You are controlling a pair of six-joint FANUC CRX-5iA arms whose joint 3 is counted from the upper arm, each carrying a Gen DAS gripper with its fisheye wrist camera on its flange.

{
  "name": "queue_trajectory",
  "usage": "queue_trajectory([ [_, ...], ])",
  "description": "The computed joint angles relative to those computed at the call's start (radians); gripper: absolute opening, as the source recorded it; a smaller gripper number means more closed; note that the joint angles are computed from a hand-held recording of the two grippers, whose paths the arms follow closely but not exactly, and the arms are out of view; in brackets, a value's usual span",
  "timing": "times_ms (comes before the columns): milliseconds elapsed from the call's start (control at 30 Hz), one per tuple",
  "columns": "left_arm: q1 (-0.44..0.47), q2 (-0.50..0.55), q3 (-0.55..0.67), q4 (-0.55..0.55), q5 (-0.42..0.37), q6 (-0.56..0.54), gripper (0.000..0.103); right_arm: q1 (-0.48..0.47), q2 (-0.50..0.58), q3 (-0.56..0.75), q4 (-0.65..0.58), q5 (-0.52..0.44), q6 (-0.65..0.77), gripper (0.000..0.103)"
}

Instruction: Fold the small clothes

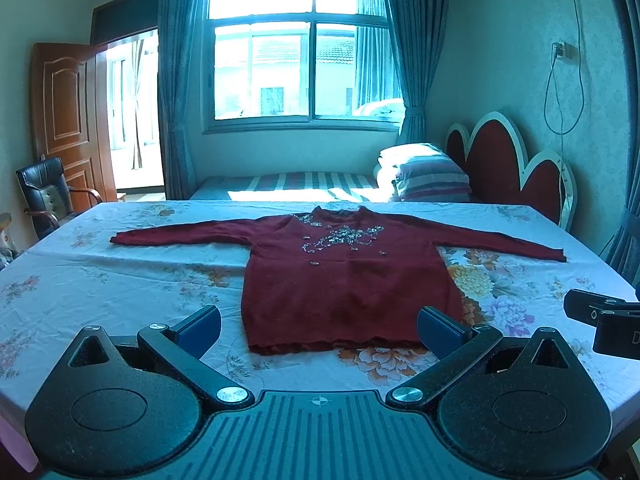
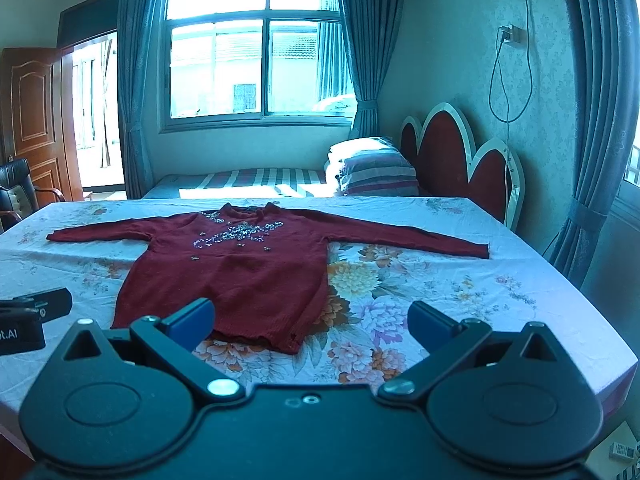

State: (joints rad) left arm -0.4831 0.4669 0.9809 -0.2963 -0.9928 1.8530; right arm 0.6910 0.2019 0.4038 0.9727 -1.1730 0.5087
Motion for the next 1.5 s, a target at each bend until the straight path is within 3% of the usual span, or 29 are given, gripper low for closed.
queue_trajectory([
  [1500,-0.002,0.014,0.016,0.002,-0.006,-0.003,0.103,-0.005,0.001,-0.006,-0.015,0.019,0.004,0.103],
])
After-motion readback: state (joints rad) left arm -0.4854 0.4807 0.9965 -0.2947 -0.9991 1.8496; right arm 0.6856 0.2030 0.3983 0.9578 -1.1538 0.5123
